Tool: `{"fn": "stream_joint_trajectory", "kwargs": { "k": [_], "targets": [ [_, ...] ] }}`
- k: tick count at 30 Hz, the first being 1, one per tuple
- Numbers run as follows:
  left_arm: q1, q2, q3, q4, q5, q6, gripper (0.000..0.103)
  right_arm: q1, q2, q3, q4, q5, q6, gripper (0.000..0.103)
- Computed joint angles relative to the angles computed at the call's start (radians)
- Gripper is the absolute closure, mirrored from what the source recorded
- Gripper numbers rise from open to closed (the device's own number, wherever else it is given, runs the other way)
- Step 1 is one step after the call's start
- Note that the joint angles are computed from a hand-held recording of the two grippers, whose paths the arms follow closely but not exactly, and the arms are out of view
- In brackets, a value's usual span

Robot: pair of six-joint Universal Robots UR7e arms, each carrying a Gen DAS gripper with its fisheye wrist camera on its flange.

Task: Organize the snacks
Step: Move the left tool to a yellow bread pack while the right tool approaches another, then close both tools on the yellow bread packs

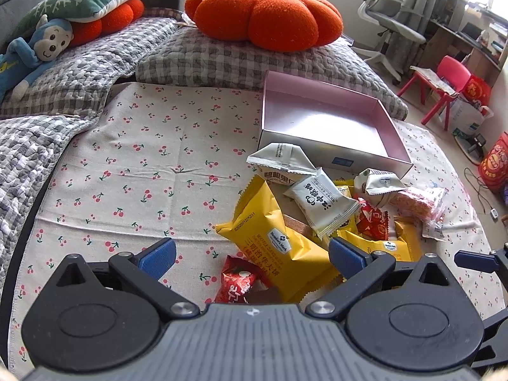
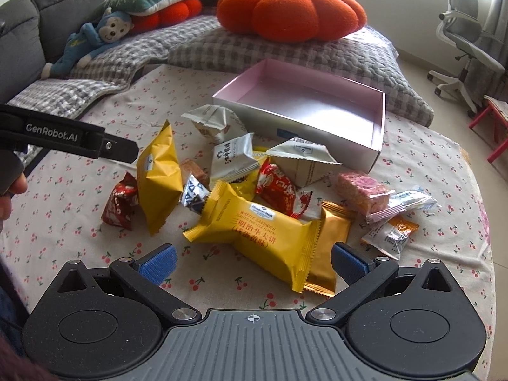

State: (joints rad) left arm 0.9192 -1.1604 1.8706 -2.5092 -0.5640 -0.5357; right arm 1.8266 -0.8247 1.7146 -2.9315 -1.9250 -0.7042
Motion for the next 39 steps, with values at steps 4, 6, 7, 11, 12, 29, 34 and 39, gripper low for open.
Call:
{"fn": "stream_joint_trajectory", "kwargs": {
  "k": [4,6,7,11,12,29,34,39],
  "targets": [
    [0.004,-0.001,-0.002,0.005,-0.007,-0.007,0.001,0.002,0.006,0.001,0.009,-0.009,-0.024,0.000],
    [0.007,-0.002,-0.003,0.008,-0.014,-0.013,0.000,0.001,0.009,0.004,0.007,-0.007,-0.044,0.000],
    [0.009,-0.003,-0.003,0.011,-0.017,-0.017,0.001,0.001,0.011,0.006,0.004,-0.009,-0.054,0.000],
    [0.014,-0.004,-0.006,0.029,-0.023,-0.034,0.001,0.004,0.027,0.013,-0.025,-0.036,-0.112,0.000],
    [0.015,-0.005,-0.006,0.030,-0.025,-0.037,0.001,0.004,0.029,0.015,-0.031,-0.039,-0.122,0.000],
    [0.027,-0.003,-0.014,0.058,-0.043,-0.054,0.001,0.001,0.044,0.018,-0.072,-0.028,-0.174,0.000],
    [0.045,0.009,-0.035,0.088,-0.071,-0.075,0.001,-0.005,0.068,0.015,-0.134,-0.024,-0.256,0.000],
    [0.076,0.035,-0.061,0.088,-0.110,-0.092,0.001,-0.013,0.104,-0.015,-0.162,-0.022,-0.347,0.001]
  ]
}}
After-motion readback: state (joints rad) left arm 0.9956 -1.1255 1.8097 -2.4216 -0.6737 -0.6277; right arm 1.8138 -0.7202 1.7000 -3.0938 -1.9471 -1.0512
